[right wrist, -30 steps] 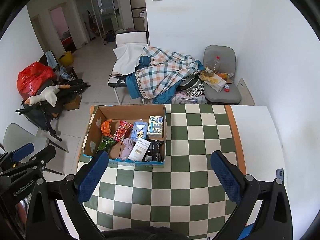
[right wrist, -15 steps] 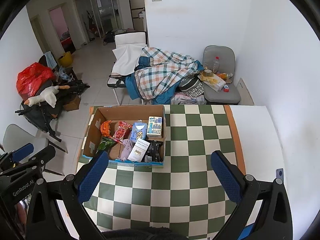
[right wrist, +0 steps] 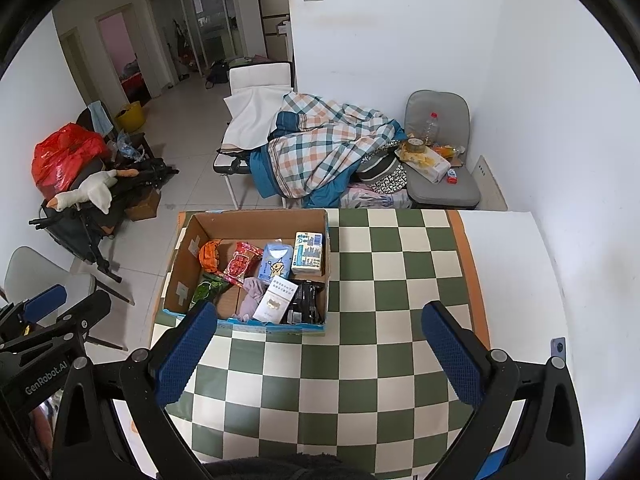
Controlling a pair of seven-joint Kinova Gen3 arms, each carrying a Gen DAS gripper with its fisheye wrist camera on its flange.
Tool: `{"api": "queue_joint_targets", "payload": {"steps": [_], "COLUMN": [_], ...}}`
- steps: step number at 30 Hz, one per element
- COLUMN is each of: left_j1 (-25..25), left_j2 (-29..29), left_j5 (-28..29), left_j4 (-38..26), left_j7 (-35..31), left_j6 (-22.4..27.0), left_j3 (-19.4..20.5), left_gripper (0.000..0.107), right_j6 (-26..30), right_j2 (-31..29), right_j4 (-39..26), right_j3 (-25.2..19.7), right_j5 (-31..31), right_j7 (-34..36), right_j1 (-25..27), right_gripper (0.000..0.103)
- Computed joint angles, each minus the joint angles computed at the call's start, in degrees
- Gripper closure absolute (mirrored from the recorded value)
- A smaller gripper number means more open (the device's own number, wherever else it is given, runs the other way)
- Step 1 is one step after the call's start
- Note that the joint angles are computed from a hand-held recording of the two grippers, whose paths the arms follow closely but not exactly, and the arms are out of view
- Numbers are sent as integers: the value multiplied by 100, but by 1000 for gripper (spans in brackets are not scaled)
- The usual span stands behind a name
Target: Organize soft objects
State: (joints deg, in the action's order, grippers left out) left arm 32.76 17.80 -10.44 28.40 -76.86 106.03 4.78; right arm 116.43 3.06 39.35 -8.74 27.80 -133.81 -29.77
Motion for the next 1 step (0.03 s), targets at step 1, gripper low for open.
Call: {"api": "queue_joint_targets", "payload": {"steps": [1], "left_j1": [-8], "left_j2": [-12], "left_j5": [5], "left_j4": [26], "left_j7": [-10], "left_j6": [-14], "left_j3": [0], "left_gripper": [37], "right_j6": [4], "right_j2": [0], "right_j4": [-5], "right_j3": [5], "right_j5": [-4], "right_j7": [17], "right_j1": [7], "right_gripper": [0]}}
